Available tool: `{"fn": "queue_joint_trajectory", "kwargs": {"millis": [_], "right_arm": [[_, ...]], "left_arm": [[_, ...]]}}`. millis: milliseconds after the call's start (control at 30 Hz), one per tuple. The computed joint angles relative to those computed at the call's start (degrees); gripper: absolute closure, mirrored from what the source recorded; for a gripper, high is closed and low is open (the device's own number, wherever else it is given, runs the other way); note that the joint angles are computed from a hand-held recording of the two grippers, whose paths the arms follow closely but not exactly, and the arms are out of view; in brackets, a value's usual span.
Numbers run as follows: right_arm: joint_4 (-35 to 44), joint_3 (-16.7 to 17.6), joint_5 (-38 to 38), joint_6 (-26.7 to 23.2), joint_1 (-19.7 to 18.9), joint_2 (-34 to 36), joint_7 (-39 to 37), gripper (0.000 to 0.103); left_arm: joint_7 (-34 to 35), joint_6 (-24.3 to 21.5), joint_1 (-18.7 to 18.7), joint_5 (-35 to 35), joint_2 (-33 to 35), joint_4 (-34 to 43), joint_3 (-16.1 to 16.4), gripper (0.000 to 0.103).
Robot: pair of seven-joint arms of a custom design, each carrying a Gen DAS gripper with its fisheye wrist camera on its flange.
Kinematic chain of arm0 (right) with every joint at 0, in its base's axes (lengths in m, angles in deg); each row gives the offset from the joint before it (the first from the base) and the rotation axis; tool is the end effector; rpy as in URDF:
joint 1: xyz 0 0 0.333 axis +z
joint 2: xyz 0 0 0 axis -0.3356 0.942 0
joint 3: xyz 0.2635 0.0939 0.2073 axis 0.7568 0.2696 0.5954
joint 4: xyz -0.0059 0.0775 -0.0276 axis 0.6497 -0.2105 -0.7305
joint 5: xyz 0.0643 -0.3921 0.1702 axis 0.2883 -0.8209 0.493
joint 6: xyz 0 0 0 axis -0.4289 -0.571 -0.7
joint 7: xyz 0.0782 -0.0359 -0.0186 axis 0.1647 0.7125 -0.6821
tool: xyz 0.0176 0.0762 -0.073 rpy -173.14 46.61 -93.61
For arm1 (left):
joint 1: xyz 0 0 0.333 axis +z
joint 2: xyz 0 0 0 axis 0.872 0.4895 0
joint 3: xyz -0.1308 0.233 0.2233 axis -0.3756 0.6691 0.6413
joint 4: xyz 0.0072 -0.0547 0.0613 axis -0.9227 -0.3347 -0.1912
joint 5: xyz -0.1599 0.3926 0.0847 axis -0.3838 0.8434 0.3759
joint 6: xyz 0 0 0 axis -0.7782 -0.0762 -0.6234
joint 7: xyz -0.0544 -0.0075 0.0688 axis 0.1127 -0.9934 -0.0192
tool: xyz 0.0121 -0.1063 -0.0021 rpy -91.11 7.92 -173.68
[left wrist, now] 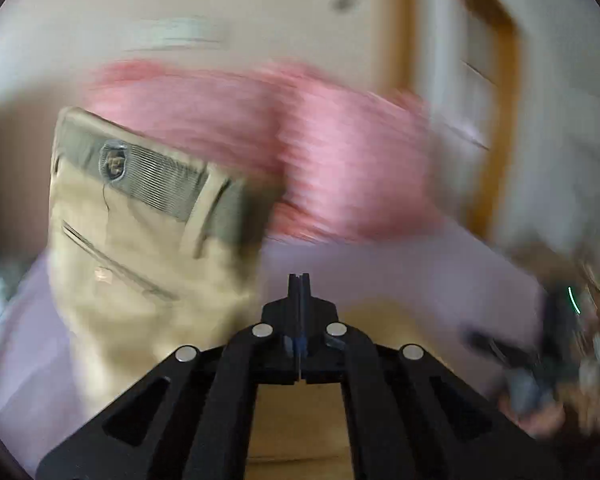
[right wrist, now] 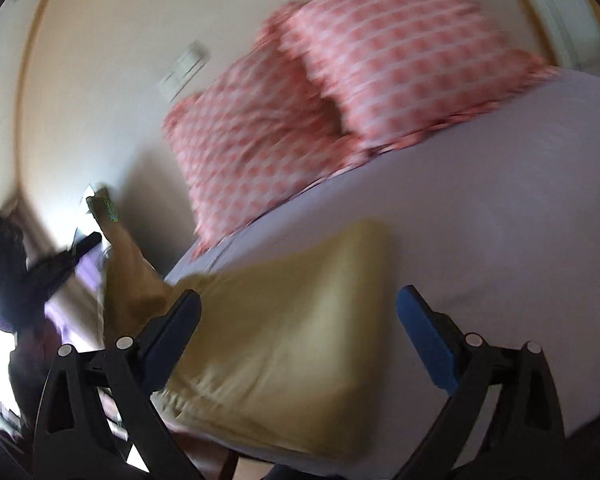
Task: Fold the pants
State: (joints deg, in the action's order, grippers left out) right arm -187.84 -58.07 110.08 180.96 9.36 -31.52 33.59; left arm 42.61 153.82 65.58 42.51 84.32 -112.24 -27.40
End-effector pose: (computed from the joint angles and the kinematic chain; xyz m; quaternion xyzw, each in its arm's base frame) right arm 0.5889 0.3157 0.4031 -0.4420 0.7038 -0.1523 0.5348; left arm 0.6784 -0.3728 0.4777 -0.3408 0.7828 -0.4809 0.1996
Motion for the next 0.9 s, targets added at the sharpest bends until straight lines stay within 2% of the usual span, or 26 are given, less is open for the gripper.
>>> {"fn": "queue_joint_trajectory", "kwargs": {"millis": [67, 100, 133, 200, 267, 333, 367, 400, 433, 467, 500, 533, 567, 600, 633, 700, 733, 800, 833, 867, 900], "right_arm": [[-3.1, 0.6, 0.7, 1.8, -1.2, -1.7, 3.1, 0.003], [-4.0, 1.0, -0.1, 2.3, -1.9, -2.0, 4.7, 0.003], [-5.4, 1.7, -1.8, 2.5, -3.2, -2.7, 7.5, 0.003], [-6.4, 1.9, -3.9, 1.5, -4.2, -3.4, 10.0, 0.003], [-7.0, 3.6, -11.6, 0.8, -7.4, -3.6, 15.3, 0.003], [-5.9, 8.3, -27.4, 0.5, -14.6, -2.3, 26.0, 0.003], [-4.1, 11.1, -35.7, -0.4, -18.5, -1.0, 31.7, 0.003], [-2.2, 12.6, -40.4, -2.0, -20.5, -0.1, 34.8, 0.003], [1.2, 15.3, -46.3, -5.0, -23.2, 1.9, 38.5, 0.006], [4.6, 18.4, -51.0, -8.2, -26.1, 4.3, 41.1, 0.008], [6.8, 22.0, -51.7, -10.8, -28.7, 6.1, 40.5, 0.016], [10.6, 24.9, -55.1, -15.8, -30.8, 8.9, 42.8, 0.024], [13.3, 25.8, -54.9, -20.3, -30.9, 10.4, 42.9, 0.025], [16.9, 24.7, -52.8, -26.5, -29.1, 11.7, 42.3, 0.026], [19.0, 22.3, -51.5, -30.5, -26.7, 11.9, 42.8, 0.026], [22.6, 18.2, -49.4, -37.4, -22.9, 12.7, 44.6, 0.026], [23.6, 17.0, -48.1, -37.8, -21.7, 13.4, 45.8, 0.026], [23.7, 11.9, -47.0, -35.6, -17.6, 13.1, 49.1, 0.027], [24.4, 9.5, -46.4, -34.5, -15.6, 13.6, 50.5, 0.03], [25.0, 6.5, -45.9, -34.0, -13.1, 13.8, 52.0, 0.032], [25.3, 3.6, -45.4, -33.5, -10.8, 14.0, 53.4, 0.04]], "left_arm": [[1.7, -1.5, -7.2, 5.7, 0.6, 0.0, 5.3, 0.103], [4.4, -3.6, -8.7, 5.1, 1.4, 0.1, 5.7, 0.103], [7.8, -7.4, -8.4, 2.8, 2.6, 0.2, 4.1, 0.103], [10.7, -10.5, -4.1, 1.5, 3.8, -1.7, -1.2, 0.103], [14.2, -9.6, 1.3, -1.5, 3.2, -5.8, -6.0, 0.099], [14.6, -7.7, 5.8, -5.3, 1.4, -9.5, -8.8, 0.096], [13.4, -5.2, 7.2, -7.2, -0.6, -12.1, -8.5, 0.086], [11.5, -3.4, 6.6, -8.2, -2.3, -12.9, -6.7, 0.078], [8.5, -0.2, 5.7, -9.1, -4.8, -14.8, -3.7, 0.063], [6.7, 1.6, 5.3, -9.0, -5.7, -15.7, -2.0, 0.059], [4.5, 3.4, 4.1, -9.2, -7.1, -16.6, 0.6, 0.059], [2.4, 4.3, 2.5, -9.5, -8.1, -17.0, 3.2, 0.056], [1.0, 4.9, 2.0, -9.5, -8.8, -17.4, 4.2, 0.049], [-0.4, 5.1, 1.9, -9.4, -9.0, -17.2, 5.0, 0.046], [-1.8, 6.2, 2.5, -9.5, -9.4, -18.1, 5.2, 0.042], [-3.4, 6.7, 5.9, -8.3, -9.5, -19.2, 2.7, 0.039], [-4.1, 7.1, 6.9, -7.7, -9.3, -19.5, 2.2, 0.036], [-5.7, 7.0, 7.3, -6.6, -9.2, -19.4, 2.0, 0.034], [-6.3, 6.9, 9.0, -5.7, -8.8, -19.7, 0.7, 0.034], [-7.0, 6.8, 8.6, -5.1, -8.1, -19.2, 0.9, 0.034], [-7.7, 6.5, 7.7, -4.6, -7.8, -18.4, 1.7, 0.034]]}}
